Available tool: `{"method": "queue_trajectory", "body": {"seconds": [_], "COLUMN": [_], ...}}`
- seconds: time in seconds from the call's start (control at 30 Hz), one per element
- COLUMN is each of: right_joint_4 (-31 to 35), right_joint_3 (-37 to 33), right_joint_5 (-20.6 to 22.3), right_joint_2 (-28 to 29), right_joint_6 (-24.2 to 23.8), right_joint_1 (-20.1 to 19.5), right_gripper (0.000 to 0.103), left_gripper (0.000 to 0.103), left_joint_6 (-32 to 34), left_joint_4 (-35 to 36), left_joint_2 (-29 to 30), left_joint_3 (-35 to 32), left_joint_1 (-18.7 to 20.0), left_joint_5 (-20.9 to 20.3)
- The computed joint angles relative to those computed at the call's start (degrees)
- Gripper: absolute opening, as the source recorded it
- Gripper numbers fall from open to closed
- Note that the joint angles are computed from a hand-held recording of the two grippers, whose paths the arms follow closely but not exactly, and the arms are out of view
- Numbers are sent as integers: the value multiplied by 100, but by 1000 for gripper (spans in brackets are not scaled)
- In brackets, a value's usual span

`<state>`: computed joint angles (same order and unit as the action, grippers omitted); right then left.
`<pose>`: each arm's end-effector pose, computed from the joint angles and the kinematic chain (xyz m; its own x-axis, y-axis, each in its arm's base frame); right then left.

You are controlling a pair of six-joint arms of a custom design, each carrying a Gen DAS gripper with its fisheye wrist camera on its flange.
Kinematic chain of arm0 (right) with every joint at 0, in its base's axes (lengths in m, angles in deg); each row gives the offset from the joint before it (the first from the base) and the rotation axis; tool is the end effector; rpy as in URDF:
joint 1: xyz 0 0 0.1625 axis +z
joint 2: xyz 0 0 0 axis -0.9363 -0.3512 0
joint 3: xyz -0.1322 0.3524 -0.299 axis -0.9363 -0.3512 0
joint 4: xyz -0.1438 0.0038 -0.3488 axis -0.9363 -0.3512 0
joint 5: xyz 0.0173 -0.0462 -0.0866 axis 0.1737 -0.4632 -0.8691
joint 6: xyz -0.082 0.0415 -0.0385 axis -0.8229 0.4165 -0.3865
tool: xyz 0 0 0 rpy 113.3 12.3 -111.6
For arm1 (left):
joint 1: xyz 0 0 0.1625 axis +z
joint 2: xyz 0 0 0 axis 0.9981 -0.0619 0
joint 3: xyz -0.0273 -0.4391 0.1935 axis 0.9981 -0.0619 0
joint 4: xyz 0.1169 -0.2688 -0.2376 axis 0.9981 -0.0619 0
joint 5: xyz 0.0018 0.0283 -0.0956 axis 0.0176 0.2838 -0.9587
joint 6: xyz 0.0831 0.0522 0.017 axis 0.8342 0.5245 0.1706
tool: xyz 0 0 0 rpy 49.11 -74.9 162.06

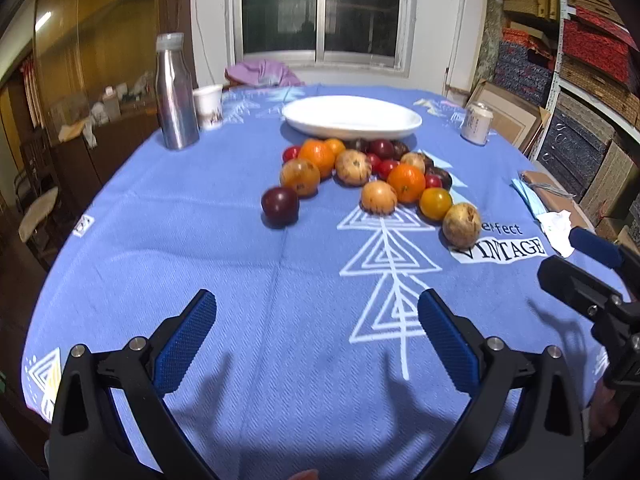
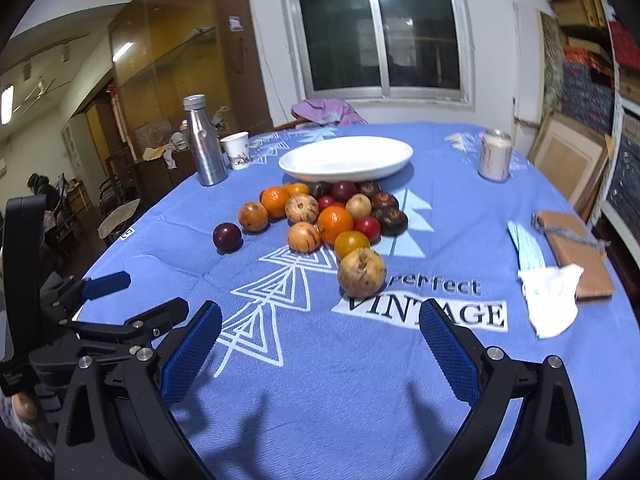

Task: Organize fruits
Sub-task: 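Grasp the dark red plum with the left tool while the right tool grasps the brown fruit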

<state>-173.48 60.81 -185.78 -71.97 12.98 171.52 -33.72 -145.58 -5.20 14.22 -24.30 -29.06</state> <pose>0.1937 -0.6008 0.1563 -0.7513 0.3014 0.5872 -0.3667 0.5491 -0.7510 -0.2073 -0.7647 0.0907 -0.5597 0.6087 -0.5623 0.8155 0.5251 -0.2433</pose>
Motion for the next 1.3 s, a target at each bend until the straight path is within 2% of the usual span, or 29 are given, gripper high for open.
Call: {"method": "queue_trajectory", "body": {"seconds": [0.07, 0.1, 0.17, 0.23, 0.37, 0.47, 0.57, 0.6, 0.63, 0.67, 0.7, 0.73, 0.77, 0.8, 0.9, 1.0, 1.03, 1.13, 1.23, 1.3], "right_joint_4": [64, 160, 474, 944, 845, 300, -931, -1039, -906, -534, -316, -31, 272, 667, 1453, 2183, 2384, 2674, 2603, 2763], "right_joint_3": [75, 163, 399, 538, 734, 989, 1176, 1151, 1020, 867, 785, 651, 509, 399, 130, -150, -252, -439, -589, -631], "right_joint_5": [130, 274, 690, 920, 1338, 2100, 2699, 2670, 2402, 2081, 1938, 1656, 1338, 1168, 1077, 1018, 979, 1058, 1028, 1214], "right_joint_2": [-94, -183, -440, -668, -770, -835, -675, -636, -602, -626, -650, -679, -708, -784, -874, -873, -850, -798, -697, -724], "right_joint_6": [-19, 126, 708, 1267, 1376, 1275, 783, 552, 197, -99, -242, -282, -195, -71, -42, -3, 12, -88, -409, -413], "right_joint_1": [-53, -109, -288, -444, -593, -741, -853, -843, -796, -735, -723, -691, -661, -670, -805, -915, -930, -945, -930, -974], "right_gripper": [100, 100, 100, 100, 100, 100, 100, 100, 100, 100, 100, 100, 100, 100, 100, 100, 100, 100, 99, 87], "left_gripper": [99, 99, 99, 99, 99, 99, 99, 99, 99, 99, 99, 99, 99, 99, 99, 99, 99, 99, 99, 99], "left_joint_6": [278, 327, 354, 364, 180, 32, -24, 0, 64, 134, 79, 48, 90, 139, 240, 175, 230, 461, 678, 700], "left_joint_4": [-272, -300, -300, -209, 206, 547, 690, 690, 654, 709, 964, 1252, 1532, 1748, 2267, 3433, 3615, 4341, 4680, 4840], "left_joint_2": [8, -5, -31, -29, 39, 66, 126, 162, 184, 192, 192, 244, 316, 378, 683, 1137, 1242, 1613, 1920, 2100], "left_joint_3": [48, 49, 12, -90, -457, -737, -1025, -1123, -1194, -1278, -1406, -1600, -1806, -1977, -2623, -3655, -3832, -4550, -5065, -5382], "left_joint_1": [42, 75, 147, 195, 282, 381, 445, 462, 519, 629, 712, 770, 790, 738, 666, 631, 606, 578, 576, 577], "left_joint_5": [-227, -380, -647, -770, -819, -995, -1150, -1208, -1506, -2044, -2546, -2808, -2830, -2615, -2365, -2235, -2137, -1929, -1764, -1666]}}
